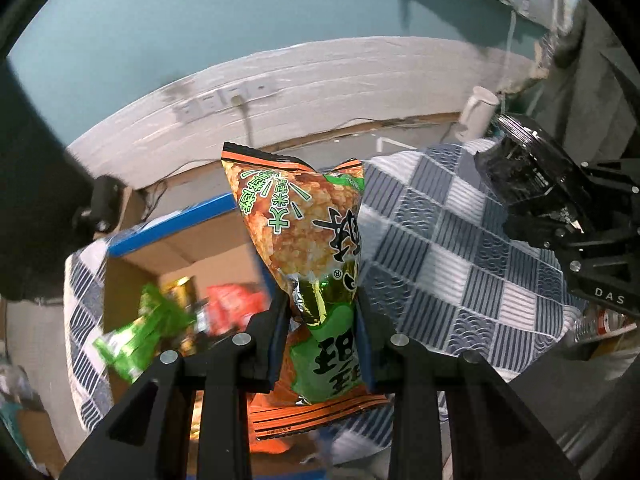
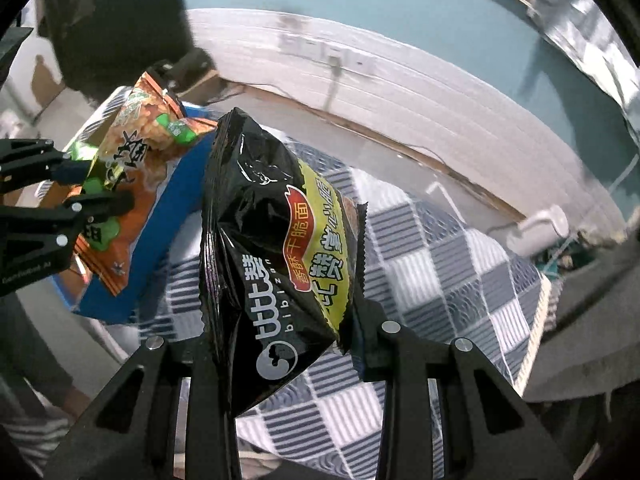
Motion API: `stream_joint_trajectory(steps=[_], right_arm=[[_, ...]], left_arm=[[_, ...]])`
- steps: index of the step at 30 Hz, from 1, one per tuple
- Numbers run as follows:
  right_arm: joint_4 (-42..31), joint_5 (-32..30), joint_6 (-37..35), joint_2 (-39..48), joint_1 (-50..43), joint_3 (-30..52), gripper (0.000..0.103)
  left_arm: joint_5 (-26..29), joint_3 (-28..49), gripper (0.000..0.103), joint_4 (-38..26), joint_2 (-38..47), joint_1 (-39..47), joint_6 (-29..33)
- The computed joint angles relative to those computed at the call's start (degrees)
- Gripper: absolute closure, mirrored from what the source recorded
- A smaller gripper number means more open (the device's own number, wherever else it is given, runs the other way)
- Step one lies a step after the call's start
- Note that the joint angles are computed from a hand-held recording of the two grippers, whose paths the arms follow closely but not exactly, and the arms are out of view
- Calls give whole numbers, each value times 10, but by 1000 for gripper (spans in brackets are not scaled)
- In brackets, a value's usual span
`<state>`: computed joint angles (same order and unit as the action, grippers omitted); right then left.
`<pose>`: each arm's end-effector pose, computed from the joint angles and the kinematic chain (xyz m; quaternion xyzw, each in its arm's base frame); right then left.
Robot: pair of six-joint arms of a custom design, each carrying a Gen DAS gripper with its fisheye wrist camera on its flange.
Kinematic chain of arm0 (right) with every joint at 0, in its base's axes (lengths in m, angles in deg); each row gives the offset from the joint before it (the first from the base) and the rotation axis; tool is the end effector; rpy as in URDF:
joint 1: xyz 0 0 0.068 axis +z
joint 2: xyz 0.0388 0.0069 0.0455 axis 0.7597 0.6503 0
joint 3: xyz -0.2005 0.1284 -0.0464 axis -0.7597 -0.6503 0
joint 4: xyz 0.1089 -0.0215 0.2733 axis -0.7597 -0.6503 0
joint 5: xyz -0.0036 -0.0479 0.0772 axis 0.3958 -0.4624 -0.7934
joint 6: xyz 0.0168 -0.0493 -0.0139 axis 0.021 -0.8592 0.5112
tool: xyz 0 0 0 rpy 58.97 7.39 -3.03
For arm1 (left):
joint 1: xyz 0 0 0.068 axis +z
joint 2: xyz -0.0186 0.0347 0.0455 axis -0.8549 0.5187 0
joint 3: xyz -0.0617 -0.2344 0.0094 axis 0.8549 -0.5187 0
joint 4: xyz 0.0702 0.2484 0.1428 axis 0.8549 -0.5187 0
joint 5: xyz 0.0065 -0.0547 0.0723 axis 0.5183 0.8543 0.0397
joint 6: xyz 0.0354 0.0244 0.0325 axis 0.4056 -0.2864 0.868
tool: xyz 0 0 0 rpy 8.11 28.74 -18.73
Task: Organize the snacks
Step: 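Carry the orange-green bag and black pack over the box with both tools, then open both tools to drop the two bags into the box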
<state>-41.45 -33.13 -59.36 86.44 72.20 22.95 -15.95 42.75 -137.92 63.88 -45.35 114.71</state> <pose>0.2628 0.1105 0.2809 -0.1988 0.9603 0.0398 0.1915 0.2476 0.0503 0.2701 0.2021 0.9516 -0.0259 0.2302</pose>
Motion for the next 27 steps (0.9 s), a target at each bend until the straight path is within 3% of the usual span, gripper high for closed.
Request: stream_joint_trajectory(steps=[11, 27], right_arm=[[28, 4, 44, 143, 134, 122, 73], [-1, -13, 75, 385, 218, 358, 72]], left_arm=[[42, 74, 73, -3, 113, 193, 85], [37, 116, 71, 40, 235, 301, 113]])
